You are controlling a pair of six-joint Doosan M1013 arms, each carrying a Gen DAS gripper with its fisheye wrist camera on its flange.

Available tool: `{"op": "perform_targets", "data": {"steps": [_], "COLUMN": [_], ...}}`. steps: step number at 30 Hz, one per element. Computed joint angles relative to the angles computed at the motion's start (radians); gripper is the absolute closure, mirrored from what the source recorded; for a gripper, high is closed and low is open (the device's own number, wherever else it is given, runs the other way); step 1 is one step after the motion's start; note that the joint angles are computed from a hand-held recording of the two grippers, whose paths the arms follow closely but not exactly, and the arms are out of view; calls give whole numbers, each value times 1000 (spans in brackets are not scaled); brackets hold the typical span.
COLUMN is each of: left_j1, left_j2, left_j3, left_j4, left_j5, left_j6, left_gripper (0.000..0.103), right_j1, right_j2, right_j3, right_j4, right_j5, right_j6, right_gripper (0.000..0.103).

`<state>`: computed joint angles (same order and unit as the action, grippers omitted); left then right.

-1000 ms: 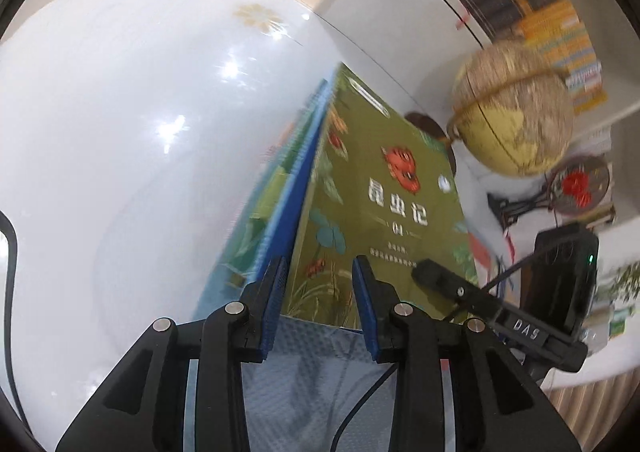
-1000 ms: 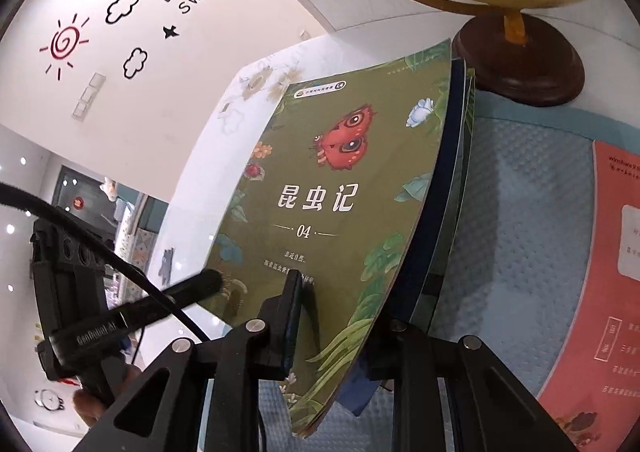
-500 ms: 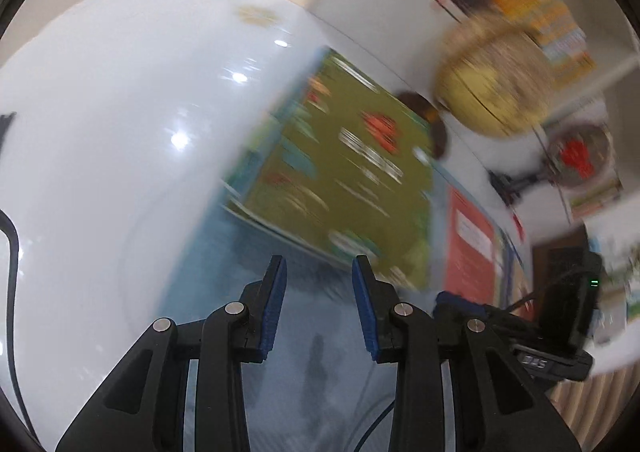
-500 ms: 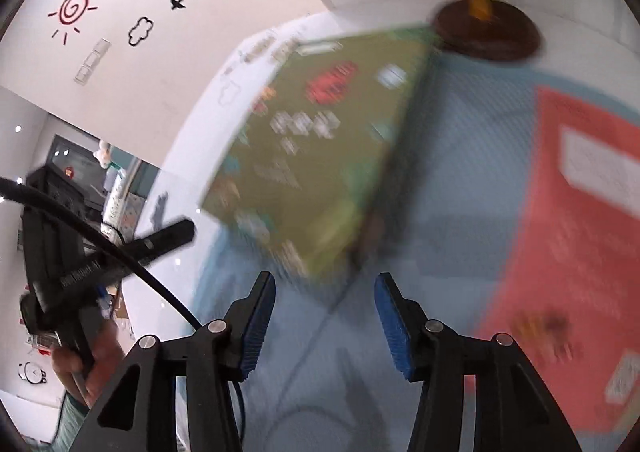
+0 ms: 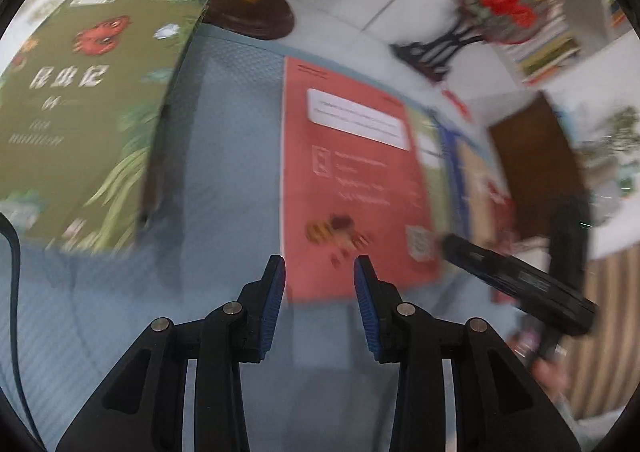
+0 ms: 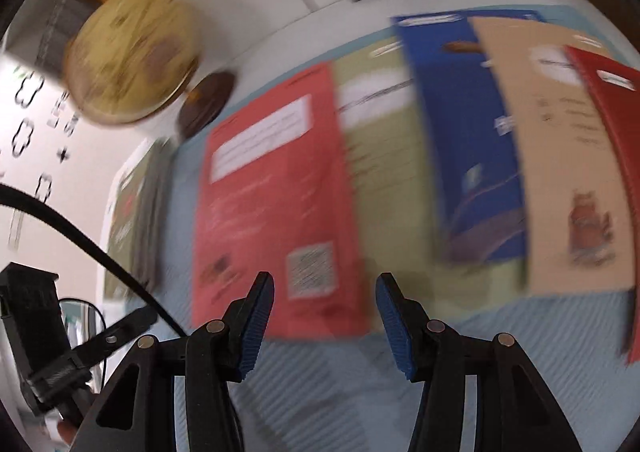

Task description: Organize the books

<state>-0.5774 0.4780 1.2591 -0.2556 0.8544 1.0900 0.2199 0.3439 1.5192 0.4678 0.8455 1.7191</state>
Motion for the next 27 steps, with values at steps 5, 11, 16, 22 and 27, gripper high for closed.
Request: {"op": "perform_targets", "data": {"steps": [5, 11, 16, 22, 27], "left_j1": [-36, -35, -66, -148, -199], "left_j2": [65, 24, -54, -95, -105], "left_j3": [-88, -32, 103, 161, 167], "left_j4": [157, 76, -22, -50, 7], "left_j5": [93, 97, 35, 92, 78], "left_j6": [-66, -61, -85, -154, -320], "left_gripper": [67, 66, 66, 66, 66], "right_j1": [-4, 20, -5, -50, -46], "right_j2": [10, -4, -50, -115, -156], "right_j3": [1, 19, 89, 175, 204], "right_j4": [46, 12, 74, 100, -28], "right_j5": [-55, -50, 22, 208, 229], "right_j6": [-65, -99, -189, -393, -562], "right_gripper": [52, 49, 49, 46, 46]}}
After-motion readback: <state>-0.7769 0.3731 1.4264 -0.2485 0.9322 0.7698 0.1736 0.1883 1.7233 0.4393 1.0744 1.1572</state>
